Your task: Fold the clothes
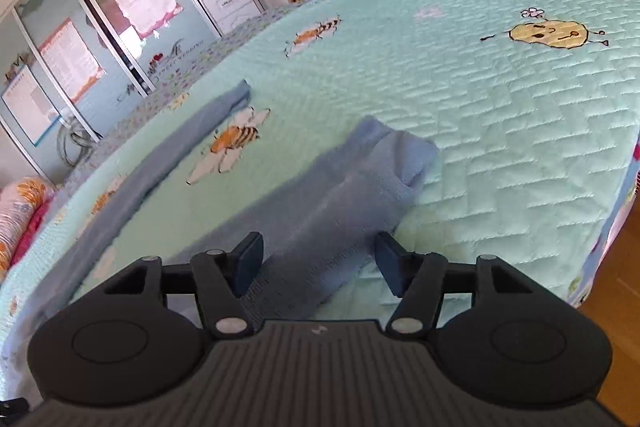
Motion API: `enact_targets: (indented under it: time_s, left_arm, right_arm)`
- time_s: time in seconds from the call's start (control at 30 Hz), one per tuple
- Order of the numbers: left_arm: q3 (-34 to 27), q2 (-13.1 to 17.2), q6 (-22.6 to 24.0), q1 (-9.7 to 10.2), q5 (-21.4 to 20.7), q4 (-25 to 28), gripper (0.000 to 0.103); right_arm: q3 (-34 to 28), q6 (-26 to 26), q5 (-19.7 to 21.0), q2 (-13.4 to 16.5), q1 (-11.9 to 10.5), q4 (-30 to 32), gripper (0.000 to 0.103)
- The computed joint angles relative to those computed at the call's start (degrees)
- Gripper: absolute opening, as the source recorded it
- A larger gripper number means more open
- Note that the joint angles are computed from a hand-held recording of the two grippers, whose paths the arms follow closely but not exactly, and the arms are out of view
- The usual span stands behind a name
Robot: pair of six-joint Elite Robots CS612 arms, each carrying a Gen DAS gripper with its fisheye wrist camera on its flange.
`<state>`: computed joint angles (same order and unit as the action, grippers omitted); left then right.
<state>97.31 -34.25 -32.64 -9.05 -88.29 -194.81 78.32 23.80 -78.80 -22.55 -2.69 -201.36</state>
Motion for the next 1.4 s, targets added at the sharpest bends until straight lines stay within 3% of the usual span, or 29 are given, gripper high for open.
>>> enact_targets:
  time_s: [0.07,0.13,0.2,0.23,0.3,0.33,0.43,0.5,0.6,0.7,0.8,0.83,0.9,0.93,1.0,1.03,1.13,1.17,1.23,1.3,1.37,1.4]
  left_arm:
    - [0.6,-0.2,0.1,0.09,1.2,-0.3,0.071]
    - [1.2,-0.2,-0.5,0.40,1.2,-0.9,0.071]
    - [1.2,-0.1,0.3,0.50,0.0,-1.7,0.071]
    - [1.2,0.0,0.8,0.54,-0.7,-2.0,0.071]
    - [0.2,0.0,3.4,0.41,-3.0,-2.1,0.071]
    - [-0.4,-0.2,5.9,0.00,-2.6,-1.3,0.071]
    - [-2.1,-0.6,13.2,-1.33,0.0,2.0,0.075]
    - [-2.9,-0.3,15.5,-1.98,2.4,4.7,0.075]
    - [-2.5,0.2,14.5,-1.69,1.3,5.4,0.075]
    - [-1.1,0.2,13.0,-1.28,0.7,3.9,0.075]
    - [-0.2,0.1,11.9,-0.87,0.4,2.5,0.075]
    - [-0.1,0.2,11.6,-0.72,0.3,2.2,0.075]
    - [0.0,0.4,10.8,-0.43,0.1,1.7,0.075]
    - [0.1,0.6,10.4,-0.30,-0.2,1.2,0.075]
    - [0.5,0.6,10.3,-0.30,-0.2,0.2,0.075]
    - [0.8,0.5,10.4,-0.36,-0.1,-0.1,0.075]
    - [2.3,-0.1,9.8,-0.13,-0.1,-4.2,0.075]
    - [2.5,-0.1,10.0,0.10,-0.2,-5.8,0.075]
    - [2.6,-0.3,11.0,0.48,0.5,-7.7,0.075]
    - [1.8,-0.4,11.2,0.67,3.4,-6.4,0.079]
    - [0.7,-0.3,9.0,1.16,5.4,-1.5,0.083]
    - [0.5,-0.3,7.4,1.32,6.3,1.6,0.083]
  right_arm:
    - [-0.1,-0.7,-1.8,-0.3,0.4,-0.7,0.039]
    - [-0.2,-1.5,-2.7,-0.5,0.5,-1.4,0.036]
    - [-1.0,-4.6,4.5,-0.5,0.0,-4.0,0.040]
    - [-1.8,-8.1,10.5,-0.7,-0.2,-1.8,0.055]
    - [-4.2,-19.5,20.1,-1.1,0.2,8.9,0.066]
    - [-5.4,-25.2,21.4,-1.2,0.9,12.9,0.066]
    - [-11.1,-39.6,22.4,0.1,3.4,23.1,0.067]
    - [-16.0,-48.1,21.8,1.5,5.0,32.0,0.067]
    - [-23.4,-60.4,18.4,3.9,7.0,47.1,0.067]
    - [-25.0,-68.8,17.3,4.6,7.8,51.0,0.066]
    - [-24.8,-76.2,19.5,3.7,7.6,55.8,0.024]
    - [-24.8,-77.6,18.4,3.7,7.7,54.7,0.011]
    - [-26.2,-74.1,18.0,4.5,7.6,51.5,0.009]
    - [-27.9,-69.2,16.8,5.6,7.5,48.2,0.000]
    - [-31.9,-58.3,14.1,7.9,7.3,43.9,0.000]
    - [-33.5,-53.7,15.1,8.7,6.8,45.3,0.000]
    - [-30.2,-49.1,21.1,7.1,5.9,45.9,0.005]
    - [-27.6,-50.7,23.9,6.0,5.9,44.2,0.010]
    - [-23.4,-53.9,26.3,4.0,6.4,41.3,0.061]
    - [-21.9,-53.8,28.3,3.5,7.1,39.3,0.075]
    - [-22.2,-54.4,29.2,3.4,8.0,41.9,0.075]
    - [-22.4,-55.3,26.5,3.6,8.6,42.1,0.073]
